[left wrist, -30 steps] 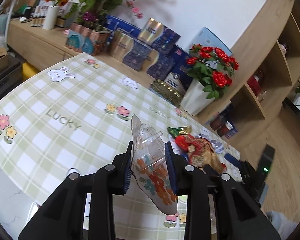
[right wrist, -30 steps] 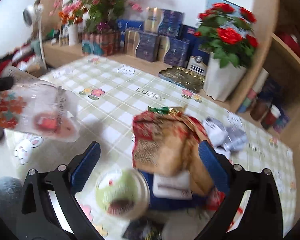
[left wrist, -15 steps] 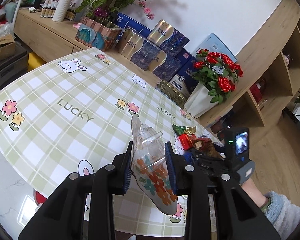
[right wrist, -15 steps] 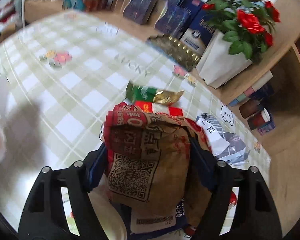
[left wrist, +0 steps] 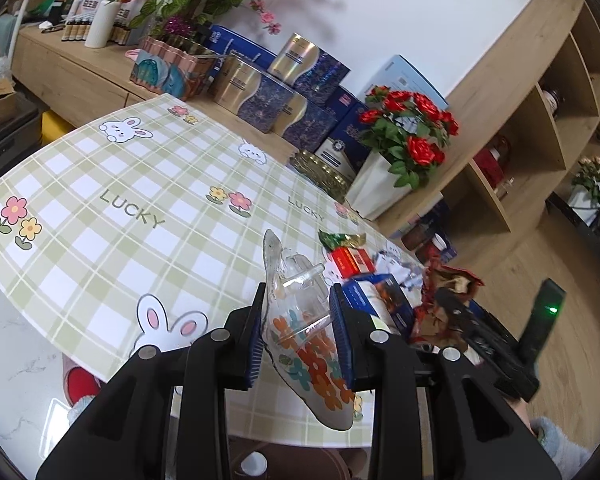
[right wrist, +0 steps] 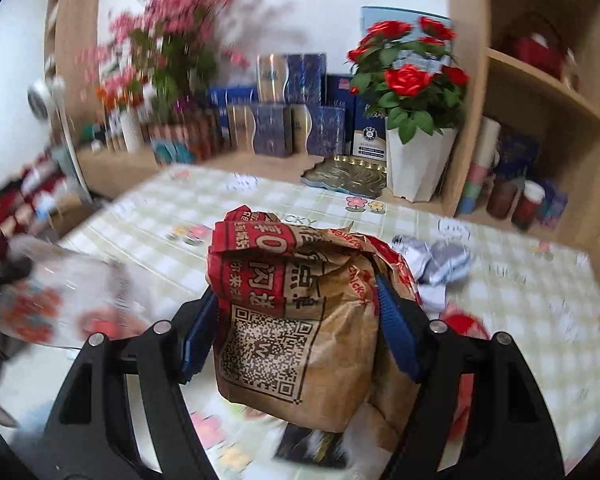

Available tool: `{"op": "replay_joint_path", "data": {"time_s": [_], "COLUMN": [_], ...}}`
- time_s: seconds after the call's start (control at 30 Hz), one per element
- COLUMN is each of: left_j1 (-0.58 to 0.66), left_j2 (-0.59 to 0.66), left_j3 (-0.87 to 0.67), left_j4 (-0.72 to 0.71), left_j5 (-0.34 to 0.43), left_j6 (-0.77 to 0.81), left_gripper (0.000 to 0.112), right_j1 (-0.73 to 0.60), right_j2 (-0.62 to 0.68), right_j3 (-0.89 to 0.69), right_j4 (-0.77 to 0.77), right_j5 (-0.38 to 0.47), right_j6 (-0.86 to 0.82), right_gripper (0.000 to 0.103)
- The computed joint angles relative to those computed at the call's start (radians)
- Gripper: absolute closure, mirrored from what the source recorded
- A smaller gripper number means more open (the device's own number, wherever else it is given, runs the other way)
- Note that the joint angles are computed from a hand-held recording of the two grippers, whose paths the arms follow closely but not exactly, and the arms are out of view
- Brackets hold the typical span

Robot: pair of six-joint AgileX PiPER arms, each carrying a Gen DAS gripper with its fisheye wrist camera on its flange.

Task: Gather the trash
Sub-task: 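Carry the brown paper bag to the bin and release it with the right gripper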

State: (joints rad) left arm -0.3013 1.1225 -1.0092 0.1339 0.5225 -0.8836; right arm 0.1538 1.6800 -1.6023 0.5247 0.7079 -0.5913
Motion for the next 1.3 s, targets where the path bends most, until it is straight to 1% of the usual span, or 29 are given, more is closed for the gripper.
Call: {"op": "replay_joint_path", "data": {"time_s": [0.1,0.17,0.33,0.43,0.5,0.67,0.77,0.9,1.03,1.1,1.17,1.3], "left_j1": [-0.061,-0.118,-0.241,-0.331,-0.413,-0.594,-0.69,-0.77,-0.825,-0.833,-0.834,-0.823], "left_j2": [-0.017,-0.027,-0.048,-0.063,-0.076,-0.098,-0.101,-0.106,-0.106,-0.107,-0.114,-0.123], "left_j3": [-0.008,-0.017,-0.026,-0.025,-0.022,-0.009,-0.006,0.003,0.003,0.001,0.011,0.036], "left_j4": [0.06,0.121,0.193,0.261,0.317,0.432,0.489,0.532,0.556,0.554,0.548,0.534], "left_j5": [0.036,0.073,0.157,0.207,0.25,0.356,0.416,0.453,0.477,0.481,0.47,0.446], "left_j6": [-0.058,-0.115,-0.208,-0.283,-0.343,-0.507,-0.585,-0.658,-0.691,-0.689,-0.696,-0.708], "left_gripper": [0.083,0.083,0.083,0.083,0.083,0.083,0.083,0.083,0.083,0.083,0.083,0.083], "right_j1": [-0.06,-0.093,-0.172,-0.241,-0.298,-0.382,-0.422,-0.452,-0.438,-0.43,-0.419,-0.427], "right_j2": [-0.103,-0.166,-0.329,-0.408,-0.454,-0.52,-0.544,-0.566,-0.554,-0.52,-0.489,-0.44], "right_j3": [0.115,0.184,0.365,0.457,0.521,0.627,0.673,0.731,0.774,0.782,0.781,0.794], "right_j4": [0.114,0.158,0.247,0.305,0.354,0.378,0.385,0.38,0.334,0.312,0.287,0.282], "right_j5": [0.018,0.032,0.067,0.122,0.174,0.267,0.339,0.422,0.446,0.466,0.462,0.474], "right_j6": [-0.053,-0.079,-0.186,-0.228,-0.255,-0.311,-0.321,-0.315,-0.261,-0.224,-0.185,-0.153], "right_gripper": [0.03,0.03,0.03,0.03,0.03,0.03,0.03,0.03,0.03,0.03,0.03,0.029]}}
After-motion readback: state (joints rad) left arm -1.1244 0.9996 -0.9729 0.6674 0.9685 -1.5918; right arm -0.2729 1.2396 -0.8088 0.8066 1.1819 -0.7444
